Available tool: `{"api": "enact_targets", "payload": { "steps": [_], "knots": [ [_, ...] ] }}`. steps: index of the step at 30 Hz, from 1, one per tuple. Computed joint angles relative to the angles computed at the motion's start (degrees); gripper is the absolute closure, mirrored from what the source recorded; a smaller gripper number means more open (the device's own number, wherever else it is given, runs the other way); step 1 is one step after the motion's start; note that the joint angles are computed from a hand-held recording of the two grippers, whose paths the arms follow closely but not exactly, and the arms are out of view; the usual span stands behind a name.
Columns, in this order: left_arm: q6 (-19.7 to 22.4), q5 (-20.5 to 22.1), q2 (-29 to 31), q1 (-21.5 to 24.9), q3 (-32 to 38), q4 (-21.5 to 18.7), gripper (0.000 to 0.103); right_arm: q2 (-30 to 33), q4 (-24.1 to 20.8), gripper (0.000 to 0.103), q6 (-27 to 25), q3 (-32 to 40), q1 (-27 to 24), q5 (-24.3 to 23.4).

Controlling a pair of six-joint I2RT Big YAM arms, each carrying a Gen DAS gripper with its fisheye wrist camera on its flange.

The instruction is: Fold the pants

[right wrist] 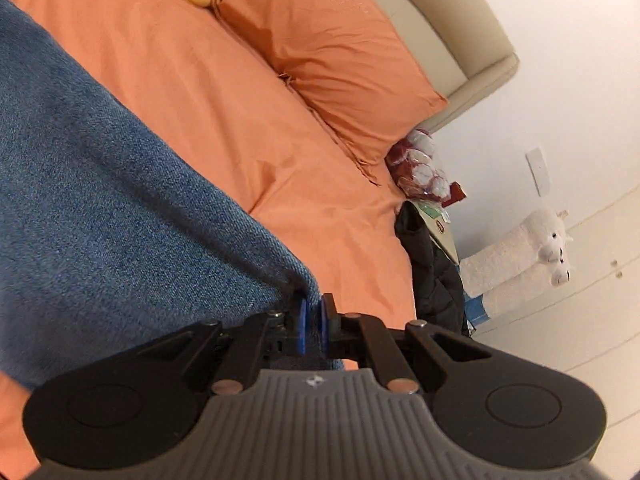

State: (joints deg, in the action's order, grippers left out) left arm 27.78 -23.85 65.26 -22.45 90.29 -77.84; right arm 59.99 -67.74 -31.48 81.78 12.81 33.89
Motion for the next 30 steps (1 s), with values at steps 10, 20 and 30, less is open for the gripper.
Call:
{"api": "enact_targets", "payload": {
  "steps": [10, 20, 30],
  "knots": [
    [0.1, 7.6, 7.3, 6.1, -1.9, 1.0, 0.089, 14.1, -2.7, 0.103, -3.1, 2.5, -0.6, 0.1],
    [0.2, 9.0, 8.5, 7.0, -0.2, 2.8, 0.090, 17.0, -5.6, 0.103, -4.2, 1.5, -0.6, 2.0],
    [-1.1, 4.1, 7.5, 4.3, -2.4, 4.0, 0.027, 16.1, -9.1, 0.054, 3.5, 6.4, -4.2, -4.0]
  ]
}}
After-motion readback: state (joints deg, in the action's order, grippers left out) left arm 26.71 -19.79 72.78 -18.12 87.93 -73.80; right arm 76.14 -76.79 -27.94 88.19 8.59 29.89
